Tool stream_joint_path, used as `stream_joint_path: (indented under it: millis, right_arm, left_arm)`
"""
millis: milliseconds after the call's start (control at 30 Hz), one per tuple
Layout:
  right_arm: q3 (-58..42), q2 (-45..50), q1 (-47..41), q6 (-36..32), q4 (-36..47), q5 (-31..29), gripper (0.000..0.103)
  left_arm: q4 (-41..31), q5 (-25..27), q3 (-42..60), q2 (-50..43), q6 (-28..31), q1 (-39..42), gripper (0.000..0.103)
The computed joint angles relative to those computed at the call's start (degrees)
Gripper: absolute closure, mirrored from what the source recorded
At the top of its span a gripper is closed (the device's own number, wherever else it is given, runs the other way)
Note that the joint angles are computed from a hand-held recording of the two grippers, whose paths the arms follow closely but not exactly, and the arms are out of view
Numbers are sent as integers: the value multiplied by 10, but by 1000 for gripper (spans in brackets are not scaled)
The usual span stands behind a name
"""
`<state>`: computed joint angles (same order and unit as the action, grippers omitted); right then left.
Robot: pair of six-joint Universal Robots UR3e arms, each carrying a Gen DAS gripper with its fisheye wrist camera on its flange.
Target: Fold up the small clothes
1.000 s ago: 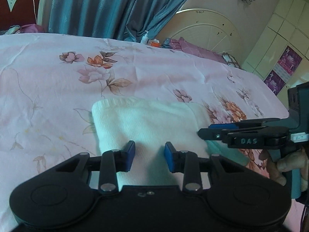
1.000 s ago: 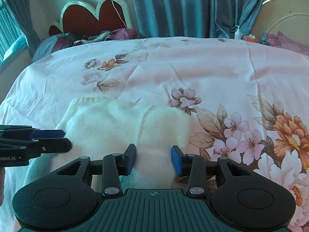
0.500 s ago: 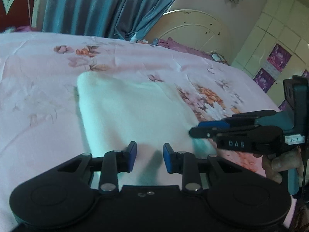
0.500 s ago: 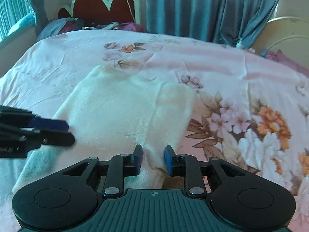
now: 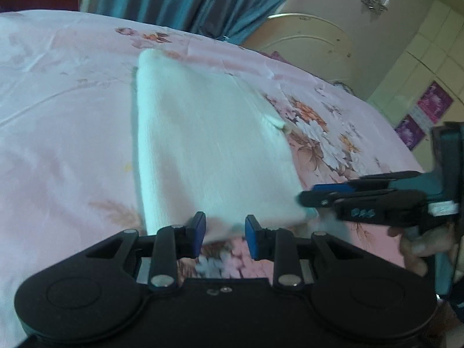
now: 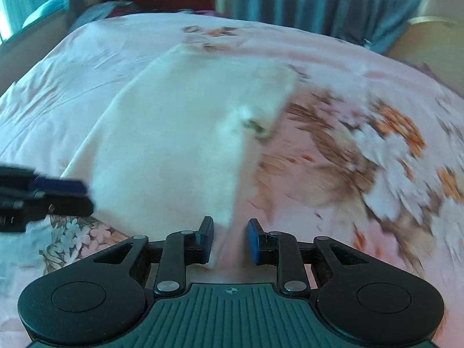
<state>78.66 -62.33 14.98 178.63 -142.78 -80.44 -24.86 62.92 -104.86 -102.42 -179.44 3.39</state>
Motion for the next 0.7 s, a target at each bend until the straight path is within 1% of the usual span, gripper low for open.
stream_joint_path:
  millis: [33,167,233,267,333,367,400,433,467,500,533,567,633,700]
  right_arm:
    - [41,-28,-4,8,-30,7,79]
    - [199,-149,-28,37,-117,33,79]
    - [238,-203,-35,49,-116,45,79]
    - [262,-232,-40,50,-116,53,79]
    - [294,-287,-43,51,-102,62,79]
    - [302,-311,-41,54,-87,59,79]
    - [307,-330,-36,56,-75,51,79]
    - [310,-344,-30,59,-66,40,73]
    - [315,-362,-20,66,-56,22,57]
    - [321,-378,-7,77,-58,-6,6]
    - [342,-397,4,81,-83,-28,0]
    - [347,-412,13,78,-78,-41,0]
    - [345,-440,24,81,-44,-57,0]
    - [363,-478,24,85,-39,-53,0]
  left_arm:
    - [8,8,-14,15,-4,-4,75]
    - [43,75,-77,95,-41,-33,73]
    - [38,108,-96,134,-60,-52,71]
    - [22,141,-92,152,-68,-73,70]
    - [14,200,-92,183,-77,-117,65]
    - [4,230,-87,195,-79,-140,60]
    - [-13,266,-75,199,-85,-168,44]
    - [-19,304,-66,200,-94,-196,30]
    - [-6,353,-64,199,-107,-229,2]
    - [16,406,-64,193,-120,-260,0]
    - [27,449,-62,190,-126,-287,0]
    - [16,460,-57,195,-130,-298,0]
    - [-17,456,-56,222,-153,-305,0]
    - [-49,460,-48,239,-174,-317,0]
